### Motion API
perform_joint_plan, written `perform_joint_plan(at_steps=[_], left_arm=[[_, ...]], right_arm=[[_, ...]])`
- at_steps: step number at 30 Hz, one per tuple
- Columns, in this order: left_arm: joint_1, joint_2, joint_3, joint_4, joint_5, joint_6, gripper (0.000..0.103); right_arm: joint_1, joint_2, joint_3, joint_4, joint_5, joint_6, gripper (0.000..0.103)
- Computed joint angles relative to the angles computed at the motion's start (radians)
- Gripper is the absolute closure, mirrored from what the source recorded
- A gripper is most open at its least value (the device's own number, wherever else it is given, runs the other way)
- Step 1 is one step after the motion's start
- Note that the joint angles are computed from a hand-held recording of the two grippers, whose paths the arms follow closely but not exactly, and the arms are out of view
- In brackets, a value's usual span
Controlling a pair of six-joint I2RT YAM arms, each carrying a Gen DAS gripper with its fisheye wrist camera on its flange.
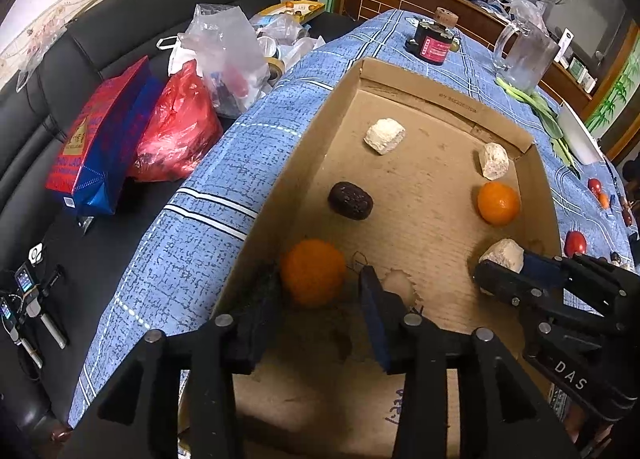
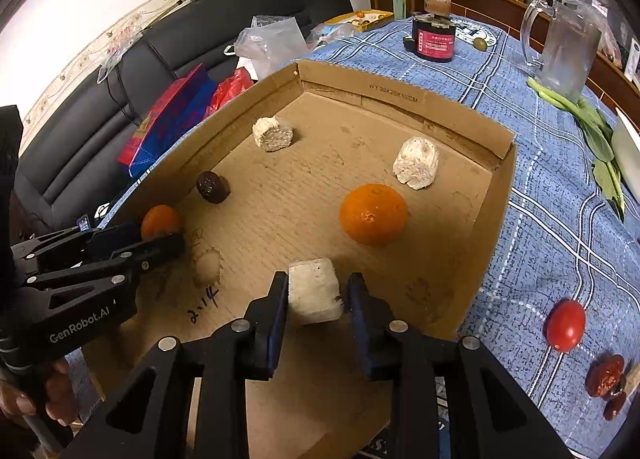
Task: Organize fruits
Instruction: 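Open both grippers to drop the bread cube and tangerine into the tray, then move both open grippers back over the fruits on the tablecloth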
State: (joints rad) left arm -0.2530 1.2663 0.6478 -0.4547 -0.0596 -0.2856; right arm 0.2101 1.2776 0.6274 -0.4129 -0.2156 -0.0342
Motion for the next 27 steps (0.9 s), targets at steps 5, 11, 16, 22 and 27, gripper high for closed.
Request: perform_joint_plan(at_steps=[5,11,16,22,27], left_arm=[[-0.010,-0.038,-0.007,-0.020,-0.017,-0.011,0.055],[-0.067,-0.123,-0.025,-0.060,-0.084,-0.052,0.039],[-0.130,-0.181,-0.032,-0.103,-0.159,-0.094,0.036],[-0.218,-0.254,-0.030,-0.177,-0.247,-0.165,0.034],[-0.298,-0.293,-0.019,-0.238,-0.336,-0.233,0.034]], right_arm=[[-0.002,-0.037,-0.011,-0.018,0.003,-0.004,0.070],[-0.005,-0.138,-0.025,-0.079,0.001,-0.017,0.070],[-0.024,-0.247,-0.038,-0.156,-0.008,-0.042,0.070],[-0.124,-0.417,-0.065,-0.295,-0.062,-0.121,0.068],[-0.348,-0.557,-0.077,-0.474,-0.167,-0.299,0.067]])
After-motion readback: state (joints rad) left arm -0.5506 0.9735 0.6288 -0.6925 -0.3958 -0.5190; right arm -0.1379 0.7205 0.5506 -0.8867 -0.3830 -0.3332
